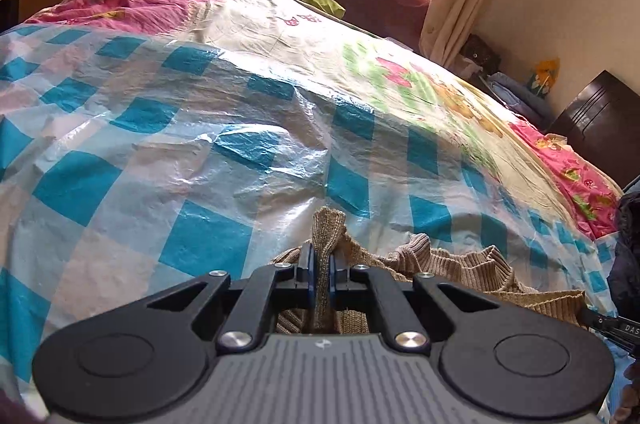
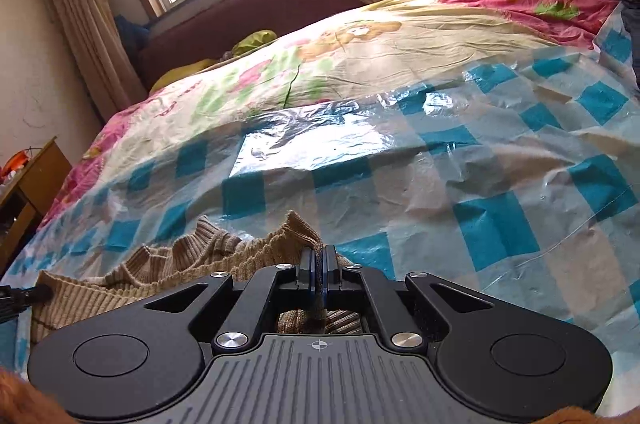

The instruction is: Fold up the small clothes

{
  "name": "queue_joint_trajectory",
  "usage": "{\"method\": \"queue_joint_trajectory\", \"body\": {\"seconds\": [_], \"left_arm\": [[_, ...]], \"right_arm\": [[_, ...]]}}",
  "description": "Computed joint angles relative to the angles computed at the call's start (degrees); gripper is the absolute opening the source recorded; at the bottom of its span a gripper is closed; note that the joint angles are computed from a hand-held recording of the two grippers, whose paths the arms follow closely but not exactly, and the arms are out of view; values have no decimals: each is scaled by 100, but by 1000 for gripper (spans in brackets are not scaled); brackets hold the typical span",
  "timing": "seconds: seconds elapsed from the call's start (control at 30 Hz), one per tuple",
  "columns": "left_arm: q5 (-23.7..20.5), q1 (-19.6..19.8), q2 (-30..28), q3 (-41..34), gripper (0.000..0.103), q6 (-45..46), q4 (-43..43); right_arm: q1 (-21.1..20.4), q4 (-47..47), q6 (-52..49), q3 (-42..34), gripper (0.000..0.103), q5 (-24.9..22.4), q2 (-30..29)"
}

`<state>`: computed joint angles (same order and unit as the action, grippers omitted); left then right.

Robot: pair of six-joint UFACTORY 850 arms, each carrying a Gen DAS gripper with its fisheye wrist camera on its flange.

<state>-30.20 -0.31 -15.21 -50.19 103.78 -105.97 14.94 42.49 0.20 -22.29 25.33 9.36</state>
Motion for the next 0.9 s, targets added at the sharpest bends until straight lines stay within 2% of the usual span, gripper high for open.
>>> {"method": "queue_joint_trajectory", "body": {"seconds": [0.1, 0.17, 0.23, 0.37, 0.43, 0.53, 0.63, 0.7, 0.77, 0.8, 0.87, 0.9], "left_arm": [[171, -7, -90, -25, 13, 154, -191], [545, -86, -190, -70, 14, 192, -81], [668, -91, -206, -25, 21, 239, -82], [321, 140, -52, 89, 35, -65, -22], [215, 278, 107, 182, 35, -121, -10], [-212, 610, 468, 466, 36, -637, 668], [-630, 865, 981, 976, 40, -946, 1437], [-773, 902, 1327, 1380, 40, -921, 1814], [-599, 786, 1611, 1754, 40, -499, 1777], [-352, 680, 1655, 1861, 40, -316, 1692], [266, 485, 1503, 1881, 39, -194, 1527], [381, 499, 1358, 1843, 36, -87, 1362]], "right_arm": [[-6, -10, 98, -10, 2, 57, -75], [20, 466, -497, -137, 3, -55, -313], [-6, 686, -788, -229, 7, -237, -522], [55, 526, -615, -94, 12, -84, -382], [114, 815, -939, -53, 13, -40, -198], [319, 1332, -1690, 124, 14, -66, 338], [652, 1816, -2222, 411, 14, -382, 977], [935, 2232, -2688, 640, 14, -542, 1361], [1370, 2980, -3444, 800, 14, -499, 1575], [1504, 3251, -3731, 825, 14, -496, 1566], [1687, 4164, -4668, 752, 13, -408, 1250], [1683, 4460, -4957, 713, 13, -337, 1069]]}}
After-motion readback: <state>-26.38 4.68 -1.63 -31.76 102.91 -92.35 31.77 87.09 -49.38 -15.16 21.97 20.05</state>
